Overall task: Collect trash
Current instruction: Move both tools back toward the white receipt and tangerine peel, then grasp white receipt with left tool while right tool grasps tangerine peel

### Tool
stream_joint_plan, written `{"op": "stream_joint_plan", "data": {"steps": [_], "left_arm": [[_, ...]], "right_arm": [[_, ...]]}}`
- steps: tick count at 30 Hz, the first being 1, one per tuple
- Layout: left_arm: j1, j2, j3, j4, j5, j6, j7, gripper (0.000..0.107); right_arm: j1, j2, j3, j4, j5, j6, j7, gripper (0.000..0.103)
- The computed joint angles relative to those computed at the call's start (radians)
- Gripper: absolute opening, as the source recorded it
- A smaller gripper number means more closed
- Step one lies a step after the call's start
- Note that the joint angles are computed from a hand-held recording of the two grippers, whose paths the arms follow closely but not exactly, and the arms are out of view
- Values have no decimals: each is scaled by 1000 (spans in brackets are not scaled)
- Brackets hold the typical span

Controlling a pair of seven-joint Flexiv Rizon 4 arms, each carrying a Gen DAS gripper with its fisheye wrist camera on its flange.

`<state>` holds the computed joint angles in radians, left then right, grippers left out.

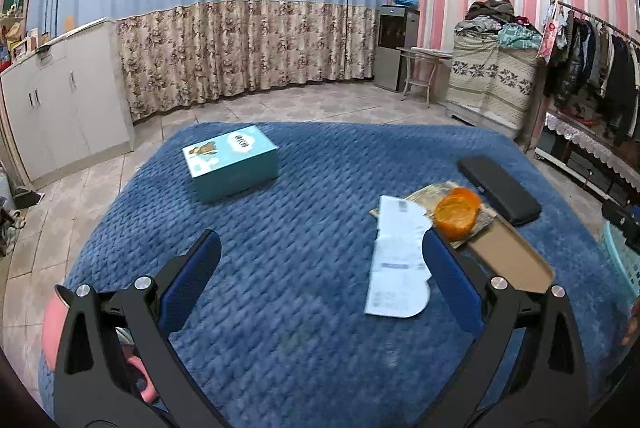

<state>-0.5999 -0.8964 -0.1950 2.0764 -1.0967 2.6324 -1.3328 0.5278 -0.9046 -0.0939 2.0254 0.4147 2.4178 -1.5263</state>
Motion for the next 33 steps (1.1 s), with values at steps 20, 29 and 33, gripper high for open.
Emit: {"op": "stream_joint_plan", "data": {"steps": [20,29,33], "left_arm": [[0,-75,65,-138,107,-241,93,97],[88,-79,72,-191,340,-434,53,73],[51,-83,126,-196,358,-479,19,54]], "right_arm": [[54,-18,-69,-54,1,-145,9,98],[59,-19,-66,-45,-42,-154,1,98],[75,-26,-67,-47,-60,-158,-12,98]]}}
